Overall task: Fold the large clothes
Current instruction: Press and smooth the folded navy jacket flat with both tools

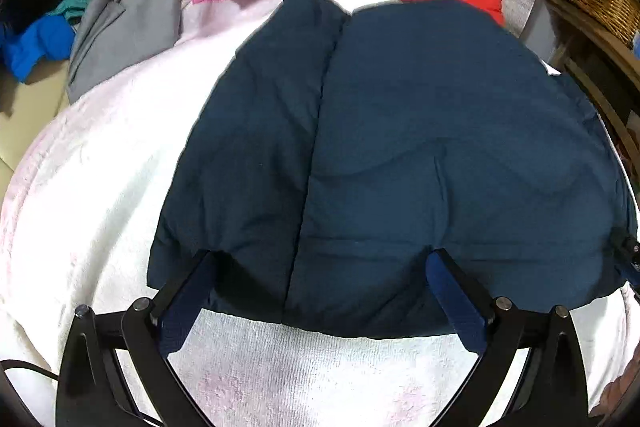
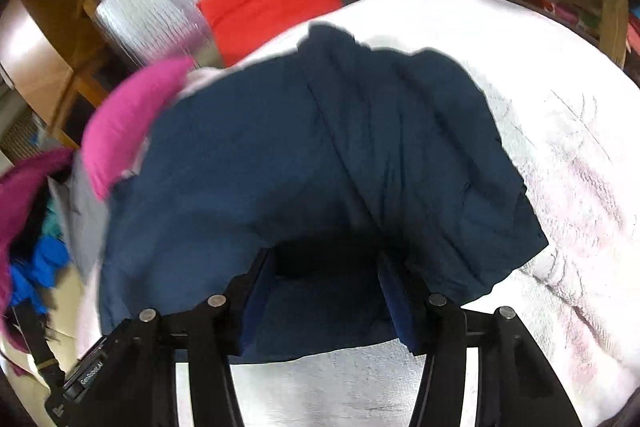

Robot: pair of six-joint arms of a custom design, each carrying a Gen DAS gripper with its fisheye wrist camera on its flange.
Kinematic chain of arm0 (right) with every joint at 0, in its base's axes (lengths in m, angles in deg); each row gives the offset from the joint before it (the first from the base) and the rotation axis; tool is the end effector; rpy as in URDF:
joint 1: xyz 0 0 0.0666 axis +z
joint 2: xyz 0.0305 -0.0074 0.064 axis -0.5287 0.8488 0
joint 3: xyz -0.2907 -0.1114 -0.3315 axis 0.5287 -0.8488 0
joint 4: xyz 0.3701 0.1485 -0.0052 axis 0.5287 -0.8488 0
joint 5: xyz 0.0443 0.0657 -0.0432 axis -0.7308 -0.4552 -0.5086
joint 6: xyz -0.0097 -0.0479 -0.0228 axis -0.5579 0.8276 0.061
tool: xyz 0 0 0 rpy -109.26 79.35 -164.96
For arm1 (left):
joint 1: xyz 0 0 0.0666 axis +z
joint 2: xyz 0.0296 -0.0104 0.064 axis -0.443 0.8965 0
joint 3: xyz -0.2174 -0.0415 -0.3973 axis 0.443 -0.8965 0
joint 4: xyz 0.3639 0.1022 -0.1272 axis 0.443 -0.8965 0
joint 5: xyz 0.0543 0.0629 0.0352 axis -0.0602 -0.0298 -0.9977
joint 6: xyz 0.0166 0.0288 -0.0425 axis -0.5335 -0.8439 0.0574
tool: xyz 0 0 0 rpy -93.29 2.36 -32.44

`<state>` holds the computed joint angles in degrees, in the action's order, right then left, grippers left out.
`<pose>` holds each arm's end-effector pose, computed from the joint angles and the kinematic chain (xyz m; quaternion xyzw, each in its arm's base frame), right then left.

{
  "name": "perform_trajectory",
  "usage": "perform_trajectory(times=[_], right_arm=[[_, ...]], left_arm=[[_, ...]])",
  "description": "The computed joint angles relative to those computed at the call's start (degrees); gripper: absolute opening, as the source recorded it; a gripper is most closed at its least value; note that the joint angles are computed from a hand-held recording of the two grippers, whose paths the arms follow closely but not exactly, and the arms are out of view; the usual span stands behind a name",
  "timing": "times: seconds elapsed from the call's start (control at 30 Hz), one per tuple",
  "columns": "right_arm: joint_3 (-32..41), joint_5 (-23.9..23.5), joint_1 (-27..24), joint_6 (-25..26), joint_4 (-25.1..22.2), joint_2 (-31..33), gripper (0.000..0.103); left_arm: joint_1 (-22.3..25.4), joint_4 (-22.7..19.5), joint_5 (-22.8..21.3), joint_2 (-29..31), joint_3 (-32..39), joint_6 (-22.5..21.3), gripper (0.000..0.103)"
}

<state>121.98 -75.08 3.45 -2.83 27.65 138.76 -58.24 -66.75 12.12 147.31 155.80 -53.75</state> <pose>0.3954 0.2718 0.3812 0.1688 0.9163 0.1797 0.3157 0.3650 -0.2145 0.4139 -0.0732 0.9550 0.0019 0.2876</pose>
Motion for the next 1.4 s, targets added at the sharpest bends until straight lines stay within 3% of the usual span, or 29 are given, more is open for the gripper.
perform_trajectory(times=[0.1,0.33,0.47,0.73,0.83,0.97,1.4], right_arm=[[1.0,2.4,0.9,0.8,-1.5,0.3,0.058],[0.5,2.4,1.0,0.5,-1.2,-0.2,0.058],[0.0,3.5,1.7,-0.2,-0.7,-0.8,0.058],[-0.7,10.5,2.9,1.6,1.3,-2.9,0.058],[-0.7,9.6,2.7,1.7,1.4,-2.9,0.058],[1.6,5.3,1.6,0.7,-4.3,0.0,0.058],[1.0,8.7,3.2,3.3,-3.9,-1.5,0.066]], left_arm=[[-0.6,-0.7,-1.5,0.1,0.4,-0.6,0.103],[-2.4,-1.4,-4.3,-0.1,0.5,-0.9,0.103],[-3.9,-1.4,-8.0,-0.6,0.6,-2.7,0.103],[-5.0,3.7,-11.1,-3.6,-0.7,-6.9,0.103],[-5.4,5.4,-11.6,-4.4,-1.2,-7.8,0.103],[-5.2,7.3,-11.4,-5.1,-2.0,-8.8,0.103],[-5.2,9.6,-12.5,-7.2,-3.3,-9.5,0.103]])
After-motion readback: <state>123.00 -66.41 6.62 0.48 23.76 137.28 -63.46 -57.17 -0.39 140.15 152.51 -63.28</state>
